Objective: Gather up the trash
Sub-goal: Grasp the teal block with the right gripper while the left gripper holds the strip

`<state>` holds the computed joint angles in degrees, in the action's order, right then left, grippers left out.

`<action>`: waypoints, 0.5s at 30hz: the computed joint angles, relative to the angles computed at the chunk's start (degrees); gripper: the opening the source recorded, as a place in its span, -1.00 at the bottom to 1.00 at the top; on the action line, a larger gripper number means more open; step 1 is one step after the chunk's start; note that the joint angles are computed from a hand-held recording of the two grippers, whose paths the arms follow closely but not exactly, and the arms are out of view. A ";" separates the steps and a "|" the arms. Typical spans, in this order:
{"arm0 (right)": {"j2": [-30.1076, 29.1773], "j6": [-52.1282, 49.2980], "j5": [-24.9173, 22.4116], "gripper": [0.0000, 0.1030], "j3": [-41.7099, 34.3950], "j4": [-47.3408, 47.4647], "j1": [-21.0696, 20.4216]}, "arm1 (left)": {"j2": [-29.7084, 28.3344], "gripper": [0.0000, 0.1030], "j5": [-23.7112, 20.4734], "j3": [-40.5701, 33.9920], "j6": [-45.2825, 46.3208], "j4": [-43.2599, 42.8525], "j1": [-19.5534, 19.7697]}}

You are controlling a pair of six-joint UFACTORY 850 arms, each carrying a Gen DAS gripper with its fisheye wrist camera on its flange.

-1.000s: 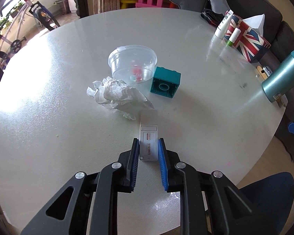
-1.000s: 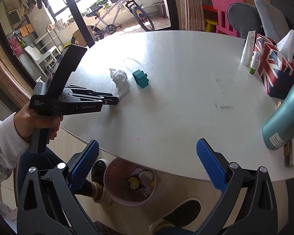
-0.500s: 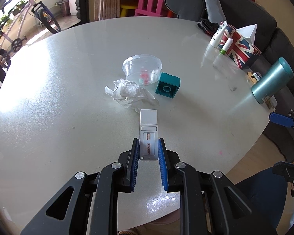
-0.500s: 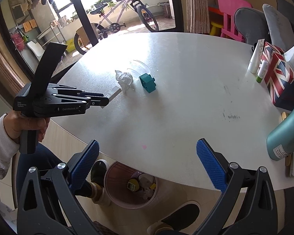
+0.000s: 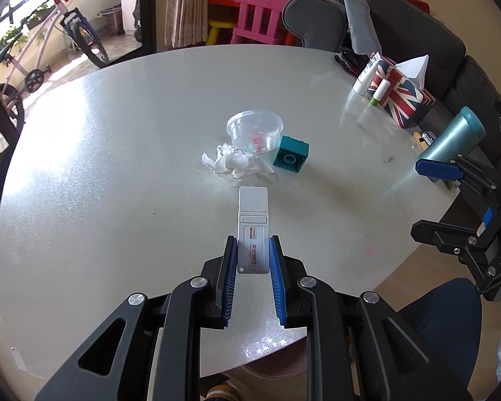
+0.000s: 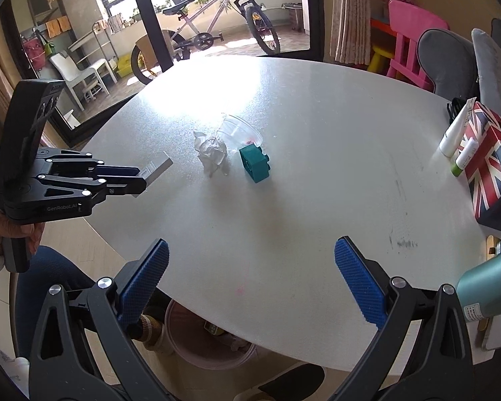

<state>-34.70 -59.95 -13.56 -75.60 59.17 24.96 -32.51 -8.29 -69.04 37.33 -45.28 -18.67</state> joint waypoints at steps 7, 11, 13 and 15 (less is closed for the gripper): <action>-4.45 8.77 -1.55 0.90 -6.61 -11.78 0.49 | 0.63 -0.62 0.11 0.85 8.67 -8.47 0.62; -7.42 13.26 -2.65 0.90 -10.98 -18.07 0.73 | 0.88 -0.62 -0.02 1.25 13.54 -13.39 1.01; -9.07 15.04 -3.39 0.90 -13.19 -20.54 0.77 | 0.84 -0.62 -0.13 1.24 15.03 -14.98 1.19; -10.84 16.42 -4.50 0.90 -15.53 -22.87 0.83 | 0.73 -0.62 -0.20 1.22 15.92 -15.88 1.42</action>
